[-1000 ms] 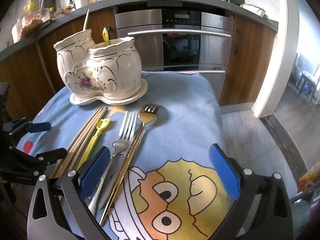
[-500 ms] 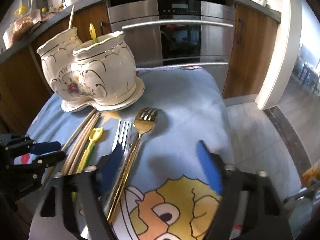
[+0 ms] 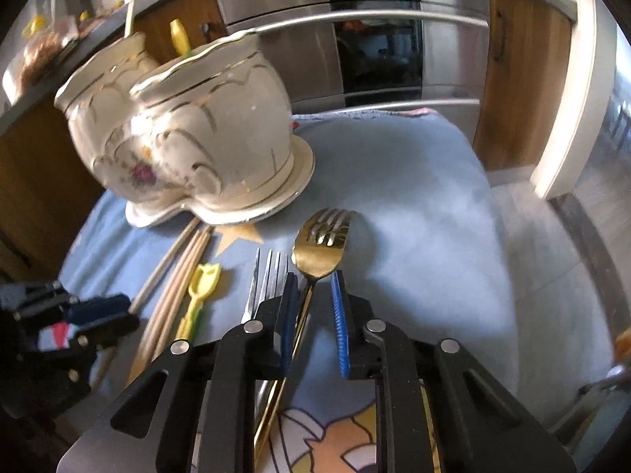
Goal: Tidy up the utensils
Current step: 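Grasp another wooden chopstick with the left tool while the right tool grasps the gold fork, then carry the chopstick into the larger pot while the right tool lowers the gold fork into the smaller pot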
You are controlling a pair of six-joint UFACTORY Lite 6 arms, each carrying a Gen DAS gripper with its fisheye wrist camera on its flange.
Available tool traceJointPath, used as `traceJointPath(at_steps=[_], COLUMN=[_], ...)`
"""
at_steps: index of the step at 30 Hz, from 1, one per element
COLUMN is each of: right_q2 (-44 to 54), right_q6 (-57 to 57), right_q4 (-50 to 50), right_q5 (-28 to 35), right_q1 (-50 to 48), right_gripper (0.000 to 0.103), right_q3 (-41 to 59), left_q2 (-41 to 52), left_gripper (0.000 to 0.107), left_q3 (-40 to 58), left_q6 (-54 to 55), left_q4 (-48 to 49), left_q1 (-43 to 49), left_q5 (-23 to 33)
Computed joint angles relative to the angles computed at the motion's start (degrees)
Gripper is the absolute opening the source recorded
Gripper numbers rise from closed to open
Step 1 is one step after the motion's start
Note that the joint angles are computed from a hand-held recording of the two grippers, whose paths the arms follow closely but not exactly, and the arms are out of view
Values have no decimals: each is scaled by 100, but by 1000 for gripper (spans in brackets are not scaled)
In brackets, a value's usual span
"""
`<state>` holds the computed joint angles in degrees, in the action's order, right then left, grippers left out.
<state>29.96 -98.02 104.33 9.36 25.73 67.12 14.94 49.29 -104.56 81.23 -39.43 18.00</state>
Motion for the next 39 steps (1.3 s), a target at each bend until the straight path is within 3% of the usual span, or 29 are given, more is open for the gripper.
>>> traceJointPath(at_steps=[5, 12, 20, 30, 39], right_q2=[-178, -688, -279, -938, -2209], right_q6=[-908, -2612, -1866, -4174, -6491], right_q4=[867, 2430, 1557, 3811, 6042], right_q5=[235, 28, -160, 77, 379], right_q1=[-56, 10, 44, 106, 363], right_gripper=[6, 6, 6, 1, 1], right_q3=[-277, -841, -392, -962, -1850], left_q2=[-82, -291, -95, -387, -842], left_gripper=[7, 6, 7, 6, 5], left_q3=[-57, -190, 31, -334, -474], left_q6=[179, 1190, 1429, 577, 860], left_q4=[-83, -893, -1123, -276, -564], left_q1=[92, 78, 79, 78, -114], left_q5=[-129, -131, -79, -144, 109])
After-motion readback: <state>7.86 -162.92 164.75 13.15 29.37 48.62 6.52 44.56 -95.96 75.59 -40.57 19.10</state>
